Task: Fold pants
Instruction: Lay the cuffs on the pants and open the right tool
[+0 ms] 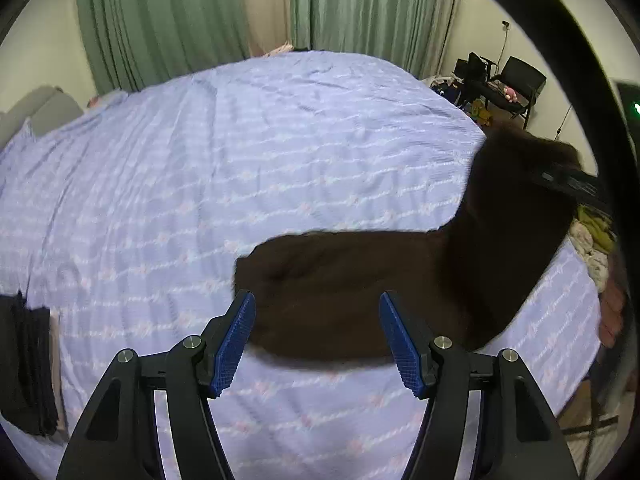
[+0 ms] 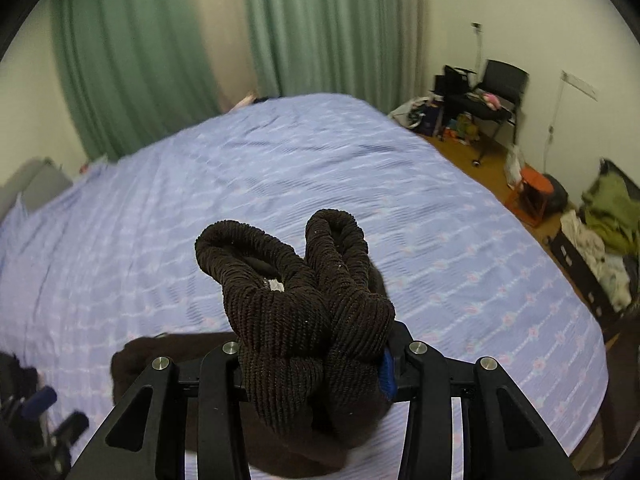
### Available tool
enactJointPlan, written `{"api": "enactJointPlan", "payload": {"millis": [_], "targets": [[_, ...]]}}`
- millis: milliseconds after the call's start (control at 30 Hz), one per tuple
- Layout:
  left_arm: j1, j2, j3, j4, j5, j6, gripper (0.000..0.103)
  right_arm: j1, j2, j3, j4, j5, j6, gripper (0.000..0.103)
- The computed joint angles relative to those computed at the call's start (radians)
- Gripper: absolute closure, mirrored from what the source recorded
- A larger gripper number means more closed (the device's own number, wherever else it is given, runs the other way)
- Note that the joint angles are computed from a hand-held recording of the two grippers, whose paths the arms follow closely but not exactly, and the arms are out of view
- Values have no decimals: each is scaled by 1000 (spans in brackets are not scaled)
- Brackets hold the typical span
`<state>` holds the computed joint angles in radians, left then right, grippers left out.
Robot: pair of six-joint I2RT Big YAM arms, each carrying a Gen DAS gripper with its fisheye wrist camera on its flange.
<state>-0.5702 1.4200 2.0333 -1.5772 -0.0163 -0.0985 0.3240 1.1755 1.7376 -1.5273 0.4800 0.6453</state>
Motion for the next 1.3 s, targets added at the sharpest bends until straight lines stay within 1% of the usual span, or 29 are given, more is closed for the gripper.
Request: {"api": "enactJointPlan", "payload": {"millis": [33, 100, 200, 300, 333, 467, 567, 667, 700, 733, 767, 800, 833, 900, 967, 1067, 1100, 1167, 1233, 1300], "targets": [[22, -11, -9, -16, 16, 11, 39, 28, 24, 19, -11, 14, 8, 61], [58, -25, -21, -34, 23, 36, 39, 98, 92, 67, -42, 34, 27, 61], [118, -79, -80, 1, 38, 50, 39, 160, 175, 117, -70, -2, 9, 61], [182, -110, -127, 12, 78, 43, 39, 222, 229, 133, -60, -20, -23, 61], [199, -104, -125, 12, 85, 49, 39, 235, 242, 134, -55, -27, -27, 61], [247, -125, -164, 16, 59, 70, 39, 284, 315, 141, -39, -61, -40, 61], [282, -149, -208, 8, 39, 69, 39, 314, 365, 136, -49, -95, -45, 61], [319, -171, -246, -1, 22, 70, 39, 338, 379, 118, -50, -121, -63, 53], [327, -177, -255, -8, 11, 67, 37, 347, 379, 111, -42, -125, -79, 43], [335, -184, -261, -12, 4, 64, 35, 354, 375, 104, -25, -137, -96, 24], [335, -191, -259, -22, -5, 57, 34, 358, 354, 82, 22, -179, -118, 18], [336, -194, -259, -24, -14, 49, 32, 363, 341, 74, 48, -201, -124, 16], [339, -199, -256, -28, -24, 41, 30, 369, 343, 84, 48, -203, -123, 15], [338, -201, -243, -37, -39, 31, 30, 385, 345, 113, 33, -195, -123, 14], [333, -203, -222, -47, -52, 21, 30, 384, 318, 117, 32, -215, -100, 14], [311, -203, -182, -58, -47, 17, 26, 380, 233, 84, 55, -220, -42, 14], [300, -202, -172, -59, -43, 17, 25, 376, 175, 55, 67, -222, -14, 14], [277, -195, -153, -63, -27, 12, 25, 357, 90, 14, 62, -241, 12, 14], [239, -176, -124, -74, -1, -7, 25, 328, 22, -25, 39, -237, 31, 14], [207, -158, -106, -72, 39, -23, 25, 271, -44, -71, -8, -225, 57, 14]]}}
